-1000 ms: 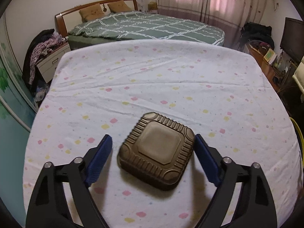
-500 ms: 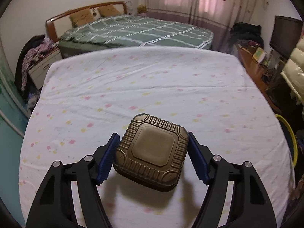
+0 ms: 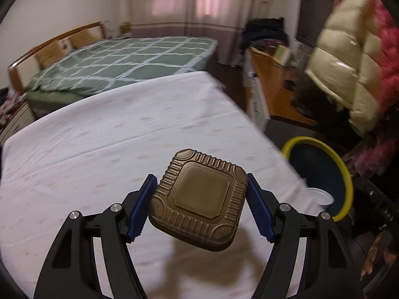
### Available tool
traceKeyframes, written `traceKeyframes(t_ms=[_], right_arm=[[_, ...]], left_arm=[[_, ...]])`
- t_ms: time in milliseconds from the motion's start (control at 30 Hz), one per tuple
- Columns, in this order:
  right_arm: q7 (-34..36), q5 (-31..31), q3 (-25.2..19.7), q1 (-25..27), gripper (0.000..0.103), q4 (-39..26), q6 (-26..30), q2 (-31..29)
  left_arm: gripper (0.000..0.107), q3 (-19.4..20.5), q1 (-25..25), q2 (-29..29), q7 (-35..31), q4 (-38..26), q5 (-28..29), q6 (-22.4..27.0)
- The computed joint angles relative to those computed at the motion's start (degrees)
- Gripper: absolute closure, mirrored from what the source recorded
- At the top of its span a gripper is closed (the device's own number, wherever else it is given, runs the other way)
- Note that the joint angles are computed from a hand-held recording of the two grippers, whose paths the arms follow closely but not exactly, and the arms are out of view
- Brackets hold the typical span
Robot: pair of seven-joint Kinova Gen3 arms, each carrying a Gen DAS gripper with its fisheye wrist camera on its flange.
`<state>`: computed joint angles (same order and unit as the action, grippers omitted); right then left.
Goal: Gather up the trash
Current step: 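Carry the brown container over the yellow bin and open the left gripper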
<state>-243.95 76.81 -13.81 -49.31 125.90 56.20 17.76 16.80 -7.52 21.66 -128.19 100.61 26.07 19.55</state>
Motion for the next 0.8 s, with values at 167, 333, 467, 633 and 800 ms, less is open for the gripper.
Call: traceKeyframes(t_ms=[167, 333, 467, 633, 800], right_arm=[[-1.5, -3.4, -1.1, -0.8, 0.041, 4.1, 2.4, -2.9], [-2.6, -7.3, -2.5, -1.8, 0.041, 6.9, 5.7, -5.2], [-3.8, -8.9, -3.4, -1.9, 0.041, 9.0, 6.4, -6.7], [-5.1, -9.3, -4.1, -1.5, 0.040, 10.5, 6.1, -7.7], [-4.8, -10.5, -4.6, -1.5, 0.040, 10.8, 6.9, -8.6]], left_arm=[[0.037, -0.4, 8.1, 1.0, 3.6, -1.9, -3.1, 0.5], [0.037, -1.0, 15.7, 3.3, 7.9, -4.9, -7.0, 1.4], [0.037, -2.6, 21.2, 6.8, 12.1, -10.0, -10.6, 4.9], [0.036, -4.1, 26.0, 10.3, 16.4, -15.1, -14.8, 8.5], [0.036, -5.7, 29.4, 13.3, 20.3, -18.8, -17.9, 10.3]])
